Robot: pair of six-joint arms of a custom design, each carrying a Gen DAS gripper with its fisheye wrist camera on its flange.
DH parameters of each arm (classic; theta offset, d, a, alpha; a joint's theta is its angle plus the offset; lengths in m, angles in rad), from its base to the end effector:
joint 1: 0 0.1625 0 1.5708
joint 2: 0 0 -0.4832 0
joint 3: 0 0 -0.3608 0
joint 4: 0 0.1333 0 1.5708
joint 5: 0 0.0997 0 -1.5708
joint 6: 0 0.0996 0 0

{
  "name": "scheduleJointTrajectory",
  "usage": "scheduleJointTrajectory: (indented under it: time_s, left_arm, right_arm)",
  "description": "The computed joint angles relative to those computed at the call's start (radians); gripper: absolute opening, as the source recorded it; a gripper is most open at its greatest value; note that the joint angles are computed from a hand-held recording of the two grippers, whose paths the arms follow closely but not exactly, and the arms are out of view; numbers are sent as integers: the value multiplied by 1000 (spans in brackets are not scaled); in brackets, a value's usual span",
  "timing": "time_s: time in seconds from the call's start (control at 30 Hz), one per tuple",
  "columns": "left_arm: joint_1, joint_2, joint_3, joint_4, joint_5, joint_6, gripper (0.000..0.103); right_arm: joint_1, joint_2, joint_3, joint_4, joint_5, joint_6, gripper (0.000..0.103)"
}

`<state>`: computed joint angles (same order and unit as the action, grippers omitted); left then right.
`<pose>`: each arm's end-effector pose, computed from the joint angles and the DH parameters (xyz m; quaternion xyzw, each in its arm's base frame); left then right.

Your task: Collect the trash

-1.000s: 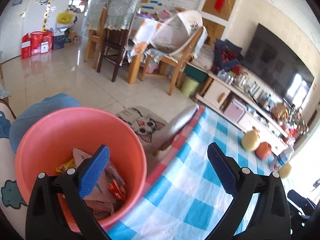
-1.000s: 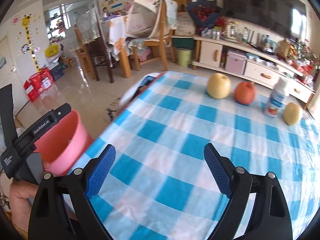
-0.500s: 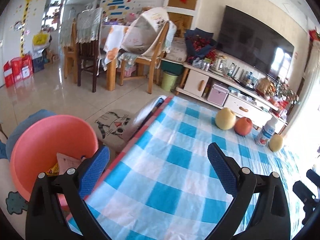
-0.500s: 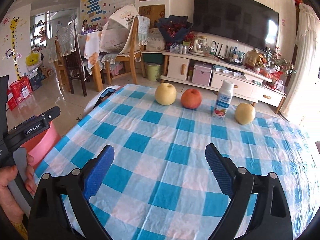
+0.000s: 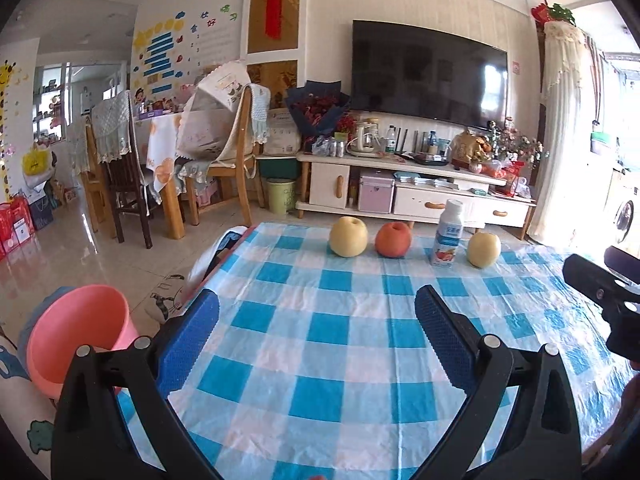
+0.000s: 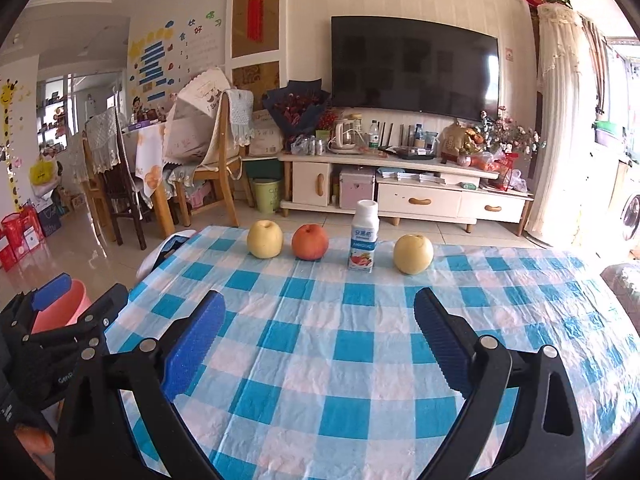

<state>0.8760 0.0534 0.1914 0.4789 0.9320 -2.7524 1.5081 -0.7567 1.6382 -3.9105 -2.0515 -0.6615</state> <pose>-0.3811 -0.7582 -0.0784 0.3359 0.8081 -0.4292 0.2235 0.0445 -0.6839 0.3049 0.0621 -0.7389 0.5422 0.3952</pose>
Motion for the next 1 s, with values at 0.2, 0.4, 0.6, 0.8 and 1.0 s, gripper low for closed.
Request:
scheduleJointTrajectory:
  time_s: [0.2,0.4,0.6,0.8,1.0]
  left_arm:
    - [-52,-104,282,-197,-10,10,99]
    - [-90,-101,294,-192,0,3,99]
    - [-124,-87,292,-204,-32,16,99]
    - [-141,-65,262,-202,-56,27,99]
    - [-145,-53,238,-189,-54,24,99]
  right_arm:
    - [-27,-54,73,-92,25,5,94]
    - [-58,-94,122,-171,41,-1,95]
    - [-79,-127,159,-228,70,-1,95]
    - [-93,-136,172,-261,80,-21,95]
    - [-104,-139,177,-256,91,-17,95]
